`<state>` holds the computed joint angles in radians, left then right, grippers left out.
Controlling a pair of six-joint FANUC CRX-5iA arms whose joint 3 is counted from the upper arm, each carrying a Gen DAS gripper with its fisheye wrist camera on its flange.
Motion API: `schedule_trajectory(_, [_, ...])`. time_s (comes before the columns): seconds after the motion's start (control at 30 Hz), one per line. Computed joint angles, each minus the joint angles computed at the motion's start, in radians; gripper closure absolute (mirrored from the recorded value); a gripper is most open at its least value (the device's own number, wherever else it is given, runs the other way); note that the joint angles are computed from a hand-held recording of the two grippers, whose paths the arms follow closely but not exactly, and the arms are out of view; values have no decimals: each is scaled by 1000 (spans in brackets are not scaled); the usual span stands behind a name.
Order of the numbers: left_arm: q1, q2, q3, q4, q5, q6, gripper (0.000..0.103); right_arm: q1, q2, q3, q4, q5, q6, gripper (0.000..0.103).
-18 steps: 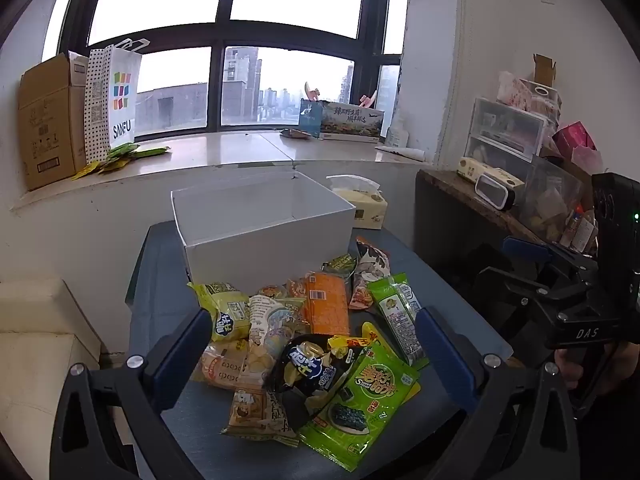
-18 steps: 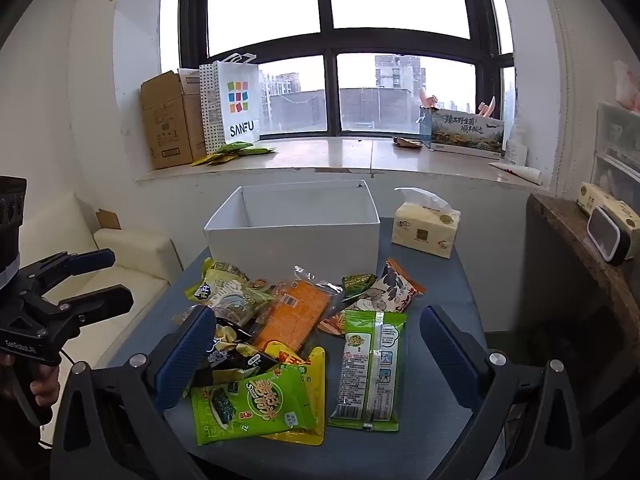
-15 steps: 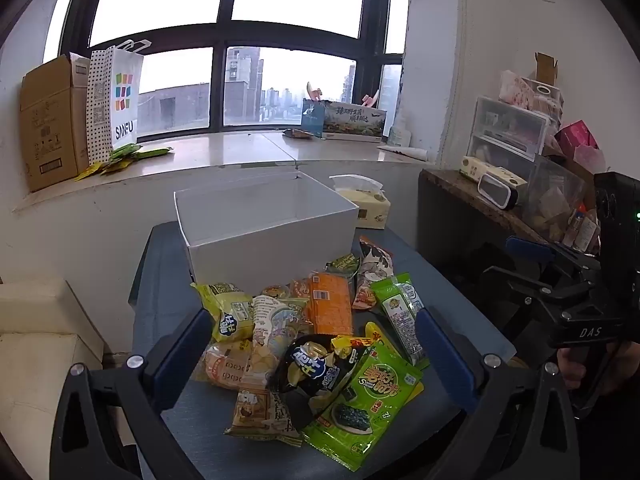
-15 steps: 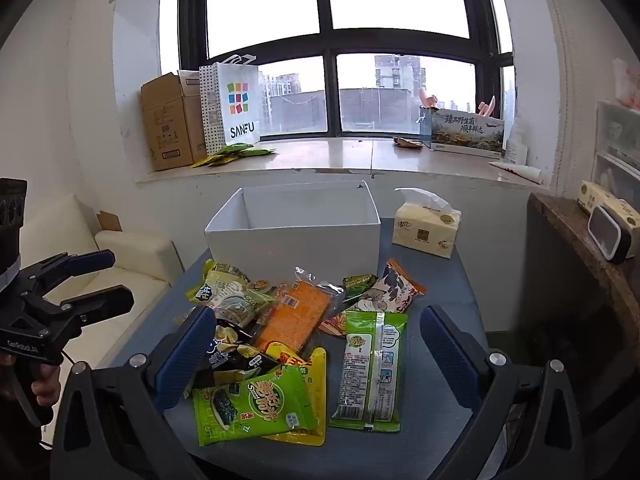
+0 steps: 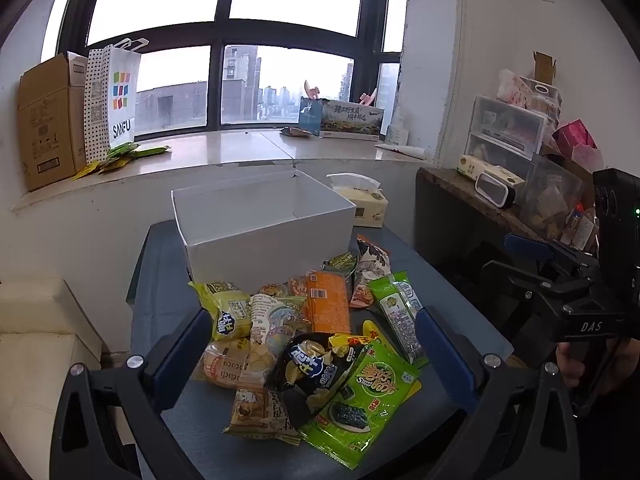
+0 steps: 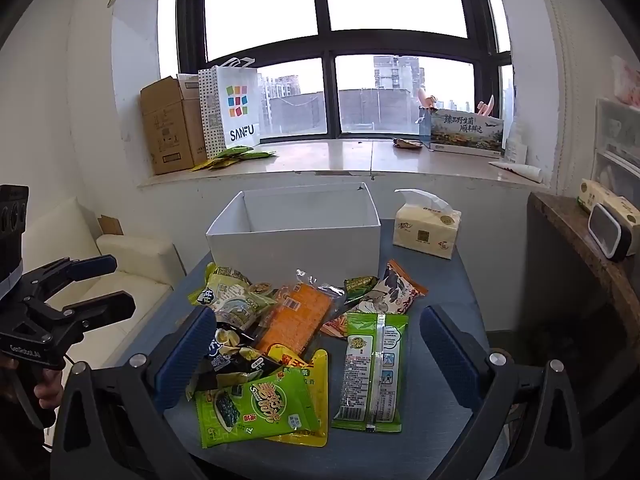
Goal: Organize snacks
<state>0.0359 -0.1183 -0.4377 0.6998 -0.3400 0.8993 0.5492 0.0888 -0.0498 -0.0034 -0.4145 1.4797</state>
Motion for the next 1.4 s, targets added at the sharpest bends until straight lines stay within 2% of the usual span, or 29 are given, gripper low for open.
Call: schedule_trajectory(1.4, [15,-1,9,-43,-23,31,0,-1,8,17,-37,-29,42,0])
